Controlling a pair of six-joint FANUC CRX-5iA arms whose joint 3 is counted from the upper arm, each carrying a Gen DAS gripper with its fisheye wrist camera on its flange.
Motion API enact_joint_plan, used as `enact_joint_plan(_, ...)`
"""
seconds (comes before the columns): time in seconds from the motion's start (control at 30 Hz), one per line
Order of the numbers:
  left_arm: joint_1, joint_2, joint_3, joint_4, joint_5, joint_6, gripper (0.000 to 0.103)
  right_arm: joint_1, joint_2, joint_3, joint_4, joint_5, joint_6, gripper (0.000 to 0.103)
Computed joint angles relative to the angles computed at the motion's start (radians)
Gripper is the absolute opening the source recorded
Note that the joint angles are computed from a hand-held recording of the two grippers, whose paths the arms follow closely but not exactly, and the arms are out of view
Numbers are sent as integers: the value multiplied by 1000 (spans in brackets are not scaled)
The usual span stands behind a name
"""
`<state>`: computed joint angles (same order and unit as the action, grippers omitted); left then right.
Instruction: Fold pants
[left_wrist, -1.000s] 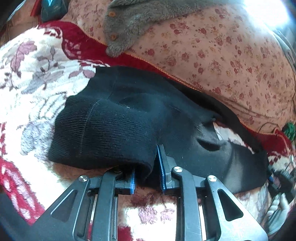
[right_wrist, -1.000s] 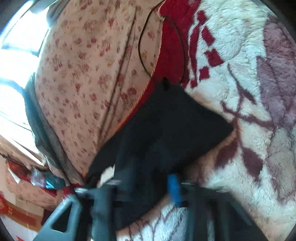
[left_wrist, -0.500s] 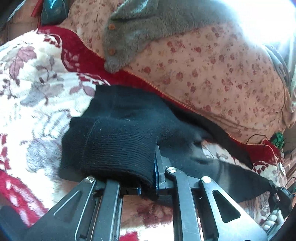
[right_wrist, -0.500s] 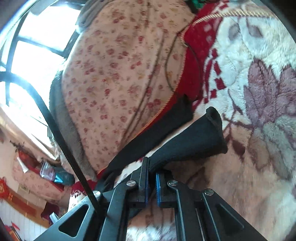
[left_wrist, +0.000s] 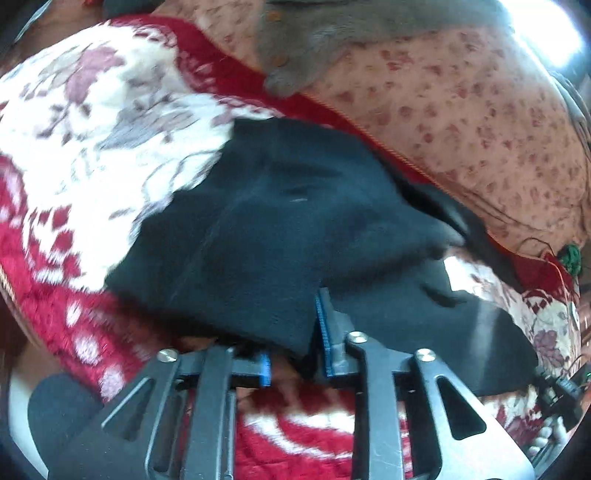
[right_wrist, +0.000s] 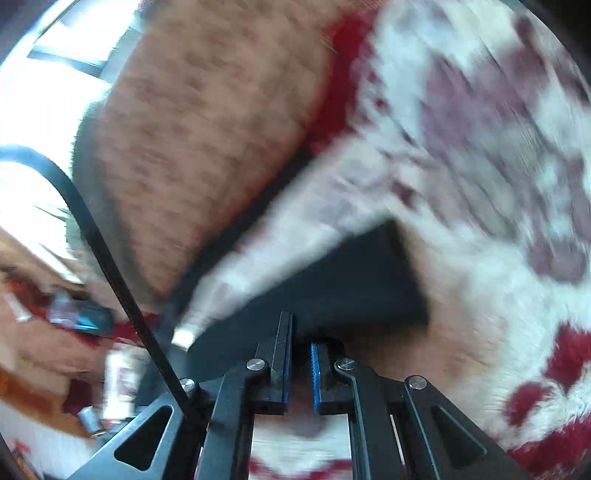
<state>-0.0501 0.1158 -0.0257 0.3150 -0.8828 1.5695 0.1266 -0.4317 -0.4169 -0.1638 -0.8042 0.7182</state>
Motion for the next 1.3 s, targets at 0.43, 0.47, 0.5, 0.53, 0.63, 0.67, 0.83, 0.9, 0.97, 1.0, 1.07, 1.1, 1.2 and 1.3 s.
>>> enact_joint_plan(0.43, 59, -152, -2, -315, -24, 136, 31, 142, -12, 13, 443, -94, -187, 26)
enact_joint_plan(0.47, 78, -154, -6, -282, -18, 113, 31, 132, -7, 28, 396, -57, -142, 27)
enact_joint_plan(0.5, 98, -151, -8, -237, -8, 86, 31, 132, 0, 36, 369, -31, -123, 27)
enact_joint_plan(0.53, 113, -146, -11, -189, 6, 58, 31, 118, 15, 57, 296, 14, -69, 29)
enact_joint_plan(0.63, 123, -94, 34, -114, 3, 16, 35, 65, 97, 156, 23, 69, 126, 31)
enact_joint_plan(0.67, 127, -67, 47, -62, 1, -26, 39, 62, 124, 181, -29, 74, 161, 31)
enact_joint_plan(0.83, 98, 63, 189, -39, -60, -56, 40, 62, 273, 302, -136, 67, 279, 31)
enact_joint_plan(0.9, 87, 115, 251, -54, -89, -44, 40, 50, 314, 336, -169, 57, 298, 31)
enact_joint_plan(0.97, 84, 174, 317, -51, -122, -39, 40, 36, 358, 372, -196, 43, 319, 31)
enact_joint_plan(1.0, 84, 196, 339, -51, -133, -32, 40, 22, 363, 379, -229, 34, 341, 31)
enact_joint_plan(1.07, 85, 248, 397, -46, -164, -11, 40, -9, 386, 403, -300, 13, 388, 31)
enact_joint_plan(1.1, 87, 275, 424, -39, -176, -2, 40, -14, 395, 409, -308, 8, 389, 31)
enact_joint_plan(1.2, 95, 378, 541, 0, -267, 11, 40, -30, 419, 416, -305, -2, 373, 31)
enact_joint_plan(1.3, 104, 471, 639, 63, -339, -3, 40, -45, 431, 421, -325, -5, 382, 32)
